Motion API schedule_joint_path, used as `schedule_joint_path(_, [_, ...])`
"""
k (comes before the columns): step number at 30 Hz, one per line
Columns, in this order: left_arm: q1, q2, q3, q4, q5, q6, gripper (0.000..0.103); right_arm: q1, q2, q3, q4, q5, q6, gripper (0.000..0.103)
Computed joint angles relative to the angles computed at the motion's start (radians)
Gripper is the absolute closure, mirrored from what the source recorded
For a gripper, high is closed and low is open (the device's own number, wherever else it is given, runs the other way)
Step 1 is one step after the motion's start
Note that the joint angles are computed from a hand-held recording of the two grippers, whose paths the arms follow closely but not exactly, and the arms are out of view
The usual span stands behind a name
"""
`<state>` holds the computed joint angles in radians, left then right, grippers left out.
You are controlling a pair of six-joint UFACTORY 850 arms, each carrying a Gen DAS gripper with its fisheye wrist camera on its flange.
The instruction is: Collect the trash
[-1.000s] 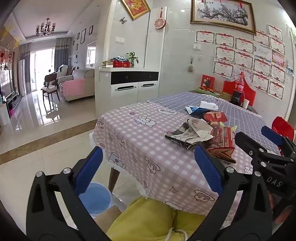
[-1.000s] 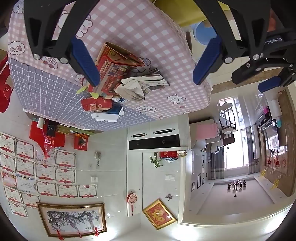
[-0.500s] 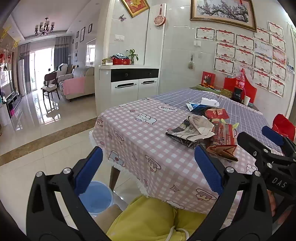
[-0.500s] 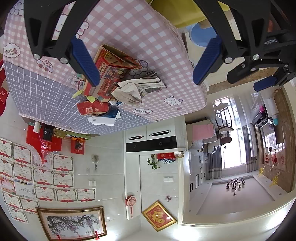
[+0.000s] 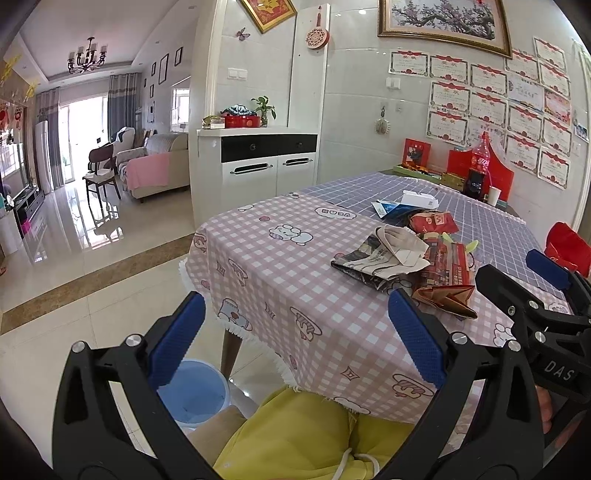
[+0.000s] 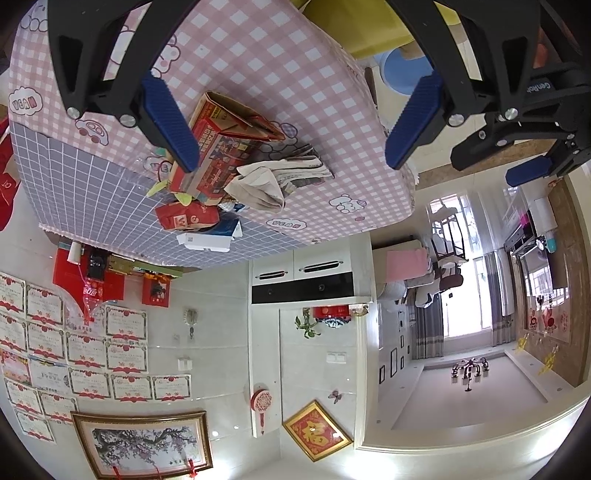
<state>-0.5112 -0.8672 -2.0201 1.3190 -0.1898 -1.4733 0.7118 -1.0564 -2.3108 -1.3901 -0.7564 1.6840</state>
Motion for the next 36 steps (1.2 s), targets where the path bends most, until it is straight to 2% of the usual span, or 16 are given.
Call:
schedule_joint_path(10, [-0.006,0.020,0.035,0.171,-0.011,-0.168,0.006,0.003,0.004,0.000,-0.001,-0.004,-0.002,0.004])
schedule_joint_path(19, [-0.006,0.019,0.031,0.135,-0.014,-0.130,0.006,0.005,0.002,-0.007,0.011,-0.009,-0.013,0.004])
schedule_joint_path(29, [-0.006,0.036,0.057,0.203,-0.011,-0.200,0.006,0.006,0.005,-0.003,0.012,-0.008,-0.012,0.004])
schedule_joint_path(32, [-0.004,0.021,0.031,0.126,-0.009,-0.120,0.006,0.006,0.001,-0.010,0.021,-0.009,-0.019,0.004])
schedule_joint_path(36, [-0.005,0.027,0.042,0.150,-0.009,-0.144,0.006,0.006,0.000,-0.013,0.023,-0.012,-0.024,0.004])
